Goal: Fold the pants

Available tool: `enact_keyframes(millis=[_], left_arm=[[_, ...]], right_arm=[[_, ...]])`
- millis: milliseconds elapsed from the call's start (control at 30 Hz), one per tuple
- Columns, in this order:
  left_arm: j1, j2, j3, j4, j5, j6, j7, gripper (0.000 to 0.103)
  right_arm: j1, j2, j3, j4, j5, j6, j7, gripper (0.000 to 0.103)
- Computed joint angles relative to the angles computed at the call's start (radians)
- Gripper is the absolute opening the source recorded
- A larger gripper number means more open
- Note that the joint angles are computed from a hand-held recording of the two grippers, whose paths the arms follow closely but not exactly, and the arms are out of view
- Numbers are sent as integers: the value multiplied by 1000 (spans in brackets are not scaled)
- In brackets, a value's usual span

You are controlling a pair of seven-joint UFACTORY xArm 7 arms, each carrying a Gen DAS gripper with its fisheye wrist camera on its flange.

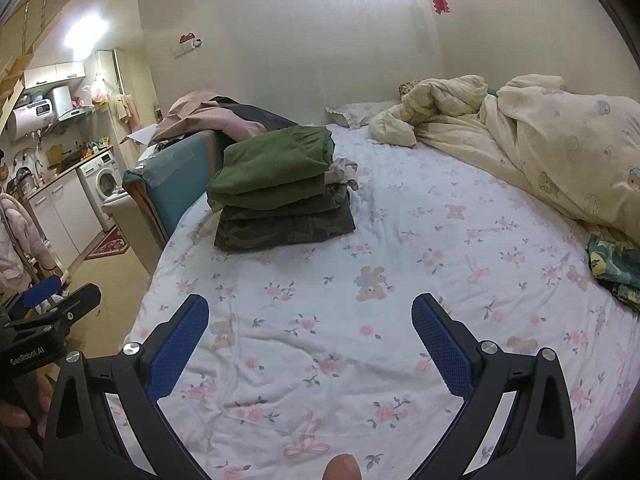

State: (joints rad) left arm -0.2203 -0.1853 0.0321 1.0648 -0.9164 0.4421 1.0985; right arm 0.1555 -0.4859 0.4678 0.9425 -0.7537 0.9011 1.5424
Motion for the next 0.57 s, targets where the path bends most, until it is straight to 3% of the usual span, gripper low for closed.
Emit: enact_keyframes(millis=[567], left_arm=[[35, 28, -4, 38, 38, 74, -77, 103]], right_arm=[[9, 21, -15, -1, 27, -36, -17, 103]])
